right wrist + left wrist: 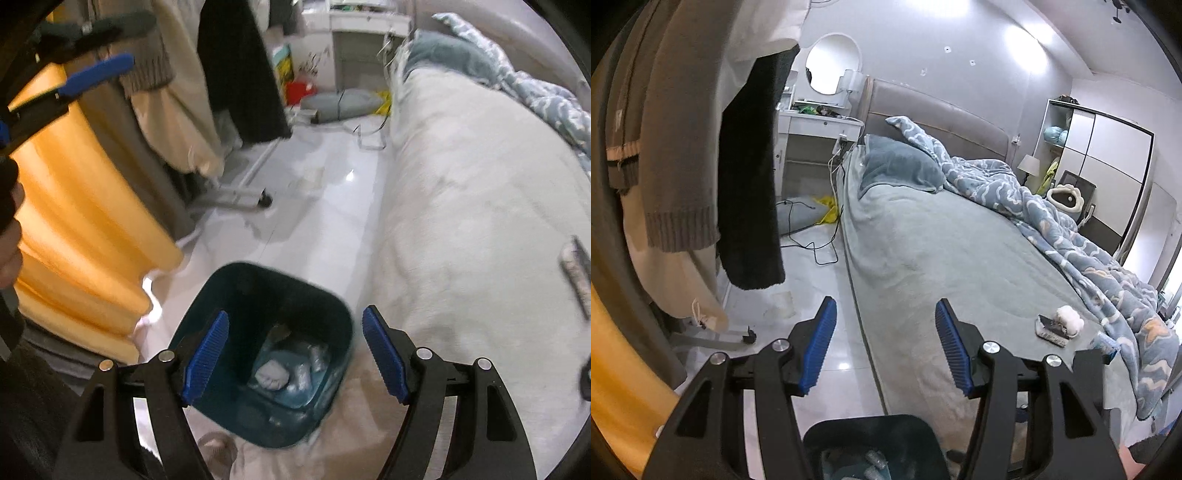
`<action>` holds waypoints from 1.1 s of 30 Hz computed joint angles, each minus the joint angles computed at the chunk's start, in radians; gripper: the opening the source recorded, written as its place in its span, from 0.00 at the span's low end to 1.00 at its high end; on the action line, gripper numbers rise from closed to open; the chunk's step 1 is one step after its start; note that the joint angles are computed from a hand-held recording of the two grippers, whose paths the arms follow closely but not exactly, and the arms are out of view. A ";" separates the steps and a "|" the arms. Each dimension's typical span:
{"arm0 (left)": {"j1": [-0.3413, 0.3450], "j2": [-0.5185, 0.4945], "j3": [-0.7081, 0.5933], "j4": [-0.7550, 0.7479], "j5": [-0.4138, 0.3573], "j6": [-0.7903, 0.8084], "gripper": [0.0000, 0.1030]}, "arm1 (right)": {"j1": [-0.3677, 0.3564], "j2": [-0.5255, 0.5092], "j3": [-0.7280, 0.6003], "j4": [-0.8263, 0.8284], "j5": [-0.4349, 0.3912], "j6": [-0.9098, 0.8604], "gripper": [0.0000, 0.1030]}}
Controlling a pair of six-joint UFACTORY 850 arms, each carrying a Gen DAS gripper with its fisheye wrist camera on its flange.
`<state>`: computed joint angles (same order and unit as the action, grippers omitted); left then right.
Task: Collect trash
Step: 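Move both open grippers back over the bed toward the remaining trash, then grasp the blue-and-white tissue packet with the right gripper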
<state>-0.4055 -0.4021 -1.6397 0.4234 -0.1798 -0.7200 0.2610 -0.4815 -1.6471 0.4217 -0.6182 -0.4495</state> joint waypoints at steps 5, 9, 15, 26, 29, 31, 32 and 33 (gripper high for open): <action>-0.026 -0.035 -0.048 -0.066 -0.013 0.058 0.62 | -0.043 0.060 0.059 0.016 0.074 -0.012 0.75; -0.052 -0.064 -0.091 -0.095 -0.023 0.086 0.67 | -0.080 0.091 0.090 0.011 0.106 -0.007 0.76; -0.095 -0.117 -0.174 -0.116 -0.048 0.114 0.73 | -0.140 0.143 0.142 0.003 0.160 -0.021 0.76; -0.167 -0.193 -0.271 -0.139 -0.084 0.188 0.79 | -0.259 0.213 0.207 0.104 0.211 -0.158 0.76; -0.181 -0.208 -0.286 -0.170 -0.097 0.231 0.82 | -0.296 0.218 0.212 0.179 0.210 -0.246 0.76; -0.190 -0.224 -0.304 -0.209 -0.113 0.268 0.82 | -0.316 0.224 0.221 0.211 0.219 -0.288 0.76; -0.193 -0.229 -0.309 -0.226 -0.119 0.281 0.82 | -0.323 0.226 0.225 0.226 0.225 -0.306 0.76; -0.196 -0.234 -0.313 -0.235 -0.123 0.291 0.83 | -0.330 0.226 0.225 0.228 0.229 -0.317 0.76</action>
